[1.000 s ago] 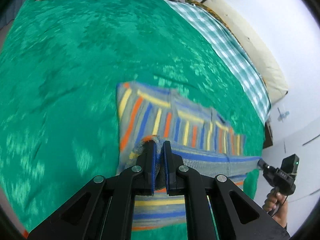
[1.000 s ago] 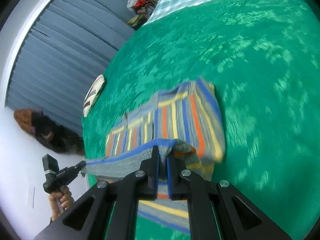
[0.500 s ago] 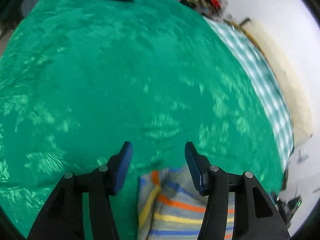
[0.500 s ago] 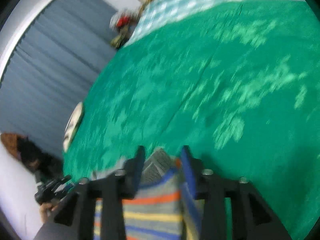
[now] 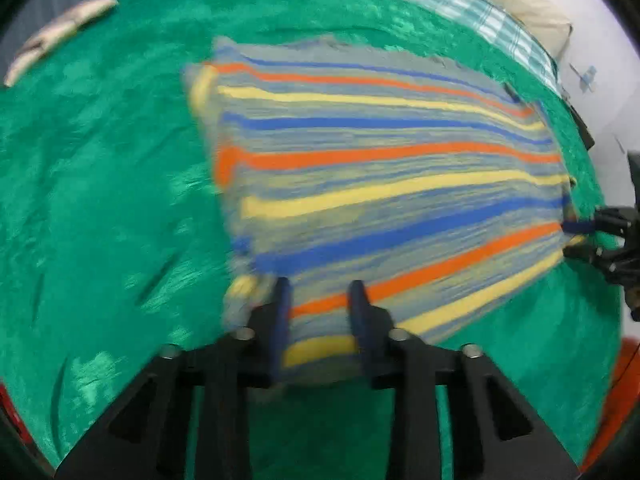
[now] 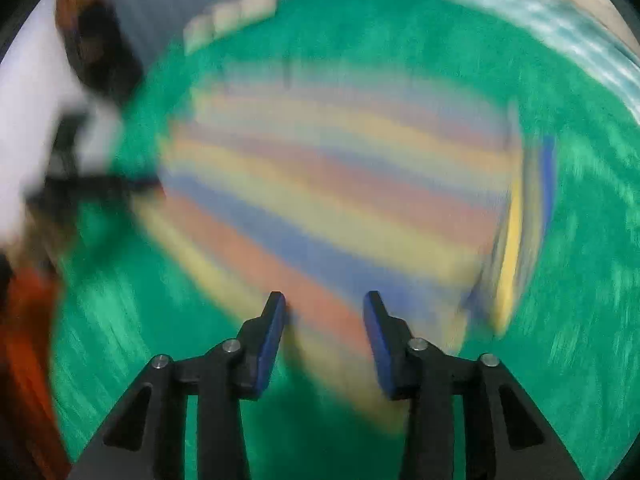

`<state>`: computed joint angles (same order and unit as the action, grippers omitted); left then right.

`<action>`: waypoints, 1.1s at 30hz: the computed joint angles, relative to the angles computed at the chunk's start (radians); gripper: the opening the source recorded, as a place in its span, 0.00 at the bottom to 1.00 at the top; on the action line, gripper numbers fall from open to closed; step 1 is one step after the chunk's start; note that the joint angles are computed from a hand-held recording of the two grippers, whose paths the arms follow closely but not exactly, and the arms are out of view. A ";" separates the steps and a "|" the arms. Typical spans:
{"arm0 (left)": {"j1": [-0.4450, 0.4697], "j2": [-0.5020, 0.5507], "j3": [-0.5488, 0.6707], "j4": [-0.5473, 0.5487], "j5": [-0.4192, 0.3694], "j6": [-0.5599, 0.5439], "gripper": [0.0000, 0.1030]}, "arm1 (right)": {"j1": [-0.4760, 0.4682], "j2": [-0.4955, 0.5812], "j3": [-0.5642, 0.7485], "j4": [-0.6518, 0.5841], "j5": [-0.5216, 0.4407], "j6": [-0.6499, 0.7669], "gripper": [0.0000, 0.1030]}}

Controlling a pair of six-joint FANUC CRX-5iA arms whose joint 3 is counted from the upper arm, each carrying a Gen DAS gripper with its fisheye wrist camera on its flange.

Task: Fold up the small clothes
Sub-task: 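Lower the hem onto the collar and open both grippers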

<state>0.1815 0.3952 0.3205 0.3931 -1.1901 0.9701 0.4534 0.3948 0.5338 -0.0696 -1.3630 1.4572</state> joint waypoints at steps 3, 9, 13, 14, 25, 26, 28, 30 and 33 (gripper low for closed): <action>0.022 -0.011 0.046 -0.015 -0.044 0.088 0.38 | 0.034 -0.099 -0.145 0.075 0.092 -0.067 0.37; 0.004 -0.186 -0.150 0.015 0.159 0.042 0.86 | 0.050 -0.183 -0.226 0.084 0.265 -0.182 0.40; -0.037 -0.224 -0.167 -0.165 0.108 0.156 0.69 | 0.042 -0.180 -0.294 0.069 0.259 -0.318 0.36; -0.033 -0.250 -0.202 -0.135 0.125 0.146 0.74 | 0.069 -0.209 -0.321 0.131 0.254 -0.402 0.37; -0.108 -0.447 -0.507 -0.273 0.334 0.277 1.00 | 0.359 -0.366 -0.647 0.588 0.317 -1.003 0.77; -0.089 -0.483 -0.575 -0.215 0.408 0.241 1.00 | 0.372 -0.349 -0.662 0.592 0.301 -1.021 0.79; -0.081 -0.488 -0.586 -0.193 0.418 0.226 1.00 | 0.401 -0.346 -0.717 0.669 0.315 -1.052 0.83; -0.085 -0.486 -0.581 -0.207 0.420 0.234 1.00 | 0.403 -0.321 -0.691 0.670 0.286 -1.031 0.86; -0.088 -0.488 -0.577 -0.209 0.417 0.239 1.00 | 0.407 -0.314 -0.694 0.686 0.279 -1.033 0.89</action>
